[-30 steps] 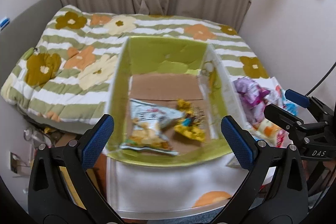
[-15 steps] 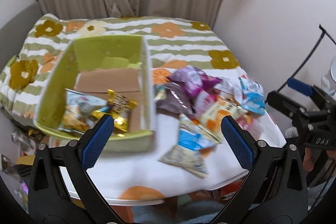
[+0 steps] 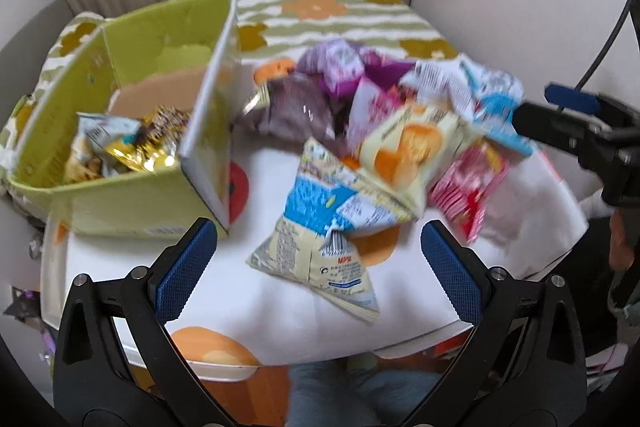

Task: Organize snacks
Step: 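Grasp blue corn bag with left tool while right tool grasps chiffon cake bag, then lower blue bag into box with left tool while right tool drops cake bag in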

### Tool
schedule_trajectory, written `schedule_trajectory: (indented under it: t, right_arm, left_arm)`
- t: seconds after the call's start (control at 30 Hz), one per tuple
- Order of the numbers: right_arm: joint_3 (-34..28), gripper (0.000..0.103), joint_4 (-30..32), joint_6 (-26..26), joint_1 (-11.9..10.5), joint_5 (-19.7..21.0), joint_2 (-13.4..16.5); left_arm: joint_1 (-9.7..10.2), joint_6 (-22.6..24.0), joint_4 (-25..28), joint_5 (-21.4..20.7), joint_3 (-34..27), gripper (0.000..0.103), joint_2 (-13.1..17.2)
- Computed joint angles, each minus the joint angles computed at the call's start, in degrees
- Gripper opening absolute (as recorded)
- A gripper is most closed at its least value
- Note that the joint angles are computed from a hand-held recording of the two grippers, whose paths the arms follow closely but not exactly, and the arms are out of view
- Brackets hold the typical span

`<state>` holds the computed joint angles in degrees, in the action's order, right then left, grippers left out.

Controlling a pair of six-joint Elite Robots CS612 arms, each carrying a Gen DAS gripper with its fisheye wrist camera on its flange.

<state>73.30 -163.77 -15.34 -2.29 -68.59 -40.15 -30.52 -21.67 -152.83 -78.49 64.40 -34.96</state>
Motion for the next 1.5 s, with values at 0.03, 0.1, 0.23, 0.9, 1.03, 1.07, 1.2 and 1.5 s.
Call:
schedule_trajectory:
  t: [0.03, 0.1, 0.23, 0.9, 1.03, 1.07, 1.2, 1.5]
  right_arm:
    - [-0.44, 0.103, 0.57, -0.14, 0.02, 0.44, 0.42]
    - [-2.09, 0.103, 2.52, -0.06, 0.07, 1.61, 1.79]
    - [-5.64, 0.103, 5.32, 0.39, 0.59, 2.11, 4.57]
    - [-14.43, 0.103, 13.78, -4.34, 2.41, -0.26, 10.19]
    - [-15.67, 0.103, 15.64, -5.48, 2.62, -0.66, 10.86]
    - [-15.77, 0.103, 15.95, -5.65, 2.61, -0.55, 10.91]
    - [-16.33, 0.103, 16.81, -6.05, 2.67, -0.70, 11.21]
    - [-15.68, 0.080, 16.84, -10.40, 3.21, -3.21, 10.93]
  left_arm:
    - [0.00, 0.23, 0.21, -0.25, -0.17, 0.101, 0.40]
    - [0.23, 0.95, 1.55, -1.09, -1.49, 0.101, 1.67]
    - [0.38, 2.44, 2.78, -1.95, -3.38, 0.101, 3.53]
    - [1.44, 4.97, 6.91, -4.24, -6.86, 0.056, 6.36]
    - [1.63, 5.18, 7.14, -3.88, -6.44, 0.056, 5.94]
    - [1.60, 5.12, 7.32, -3.76, -6.59, 0.056, 5.98]
    - [1.71, 5.02, 7.83, -3.51, -6.88, 0.056, 6.01]
    - [1.52, 4.10, 8.48, -3.53, -7.45, 0.055, 6.07]
